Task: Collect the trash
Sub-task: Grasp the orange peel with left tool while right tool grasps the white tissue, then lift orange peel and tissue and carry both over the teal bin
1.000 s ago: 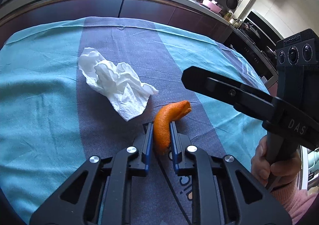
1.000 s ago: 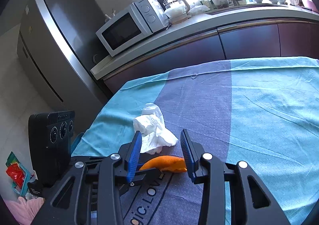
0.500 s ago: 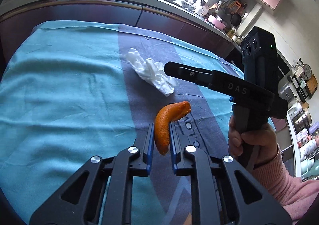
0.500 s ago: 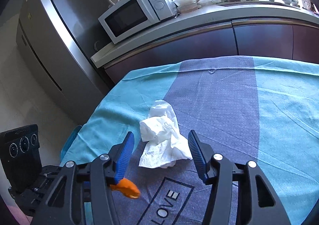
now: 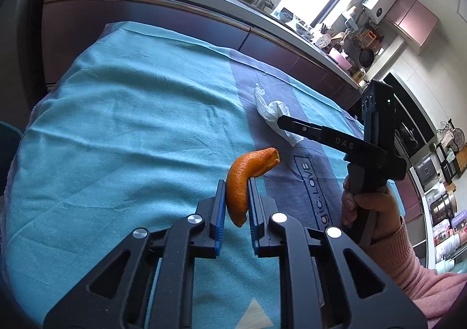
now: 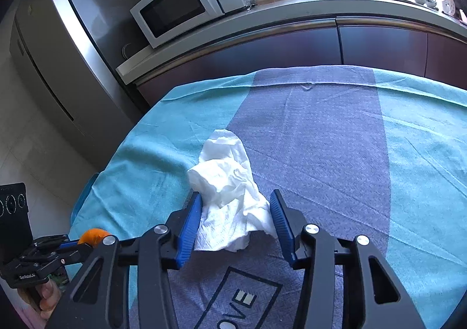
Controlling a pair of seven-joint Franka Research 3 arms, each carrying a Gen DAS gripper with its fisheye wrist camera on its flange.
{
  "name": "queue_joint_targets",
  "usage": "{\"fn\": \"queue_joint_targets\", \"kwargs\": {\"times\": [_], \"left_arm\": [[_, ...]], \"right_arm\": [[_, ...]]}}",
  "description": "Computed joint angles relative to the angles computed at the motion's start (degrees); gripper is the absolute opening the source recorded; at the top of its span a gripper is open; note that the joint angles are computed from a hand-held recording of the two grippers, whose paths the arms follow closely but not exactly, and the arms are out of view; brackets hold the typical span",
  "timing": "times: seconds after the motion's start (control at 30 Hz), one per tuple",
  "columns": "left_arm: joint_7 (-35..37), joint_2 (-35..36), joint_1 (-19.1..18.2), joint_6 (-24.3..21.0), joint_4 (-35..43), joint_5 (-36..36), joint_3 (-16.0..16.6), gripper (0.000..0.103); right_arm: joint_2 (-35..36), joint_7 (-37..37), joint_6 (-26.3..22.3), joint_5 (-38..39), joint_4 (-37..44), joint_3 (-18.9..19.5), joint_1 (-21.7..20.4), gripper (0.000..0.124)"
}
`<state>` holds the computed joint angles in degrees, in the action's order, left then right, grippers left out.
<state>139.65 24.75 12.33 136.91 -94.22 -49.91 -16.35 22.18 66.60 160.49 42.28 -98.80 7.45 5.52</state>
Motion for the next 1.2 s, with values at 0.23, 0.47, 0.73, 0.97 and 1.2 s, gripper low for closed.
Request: {"fn": "queue_joint_targets", "kwargs": {"times": [0.23,0.47,0.73,0.97,1.2], "left_arm": [[-0.2,-1.2,0.6,1.3,-1.9,-1.2,0.4,0.015],[1.5,-3.0,1.0,2.1,-4.0,-3.4,0.9,0.015],[3.3,-5.4,1.1,3.0,-6.4,-6.0,2.2,0.015],[4.3,-7.0,0.8,3.5,-8.1,-7.5,3.4,0.015],[4.9,-8.0,0.9,3.4,-9.3,-8.9,4.4,0.015]], "right_arm": [[0.1,-0.3,0.0,0.9,0.1,0.4,-0.5,0.018],[-2.0,-4.4,1.8,3.9,-2.4,1.9,-0.7,0.014],[-6.0,-14.0,3.2,13.5,-5.8,3.6,-0.3,0.013],[-8.8,-21.7,2.0,22.1,-7.5,3.0,1.7,0.013],[-10.0,-25.1,0.6,26.1,-8.3,1.7,4.2,0.013]]}}
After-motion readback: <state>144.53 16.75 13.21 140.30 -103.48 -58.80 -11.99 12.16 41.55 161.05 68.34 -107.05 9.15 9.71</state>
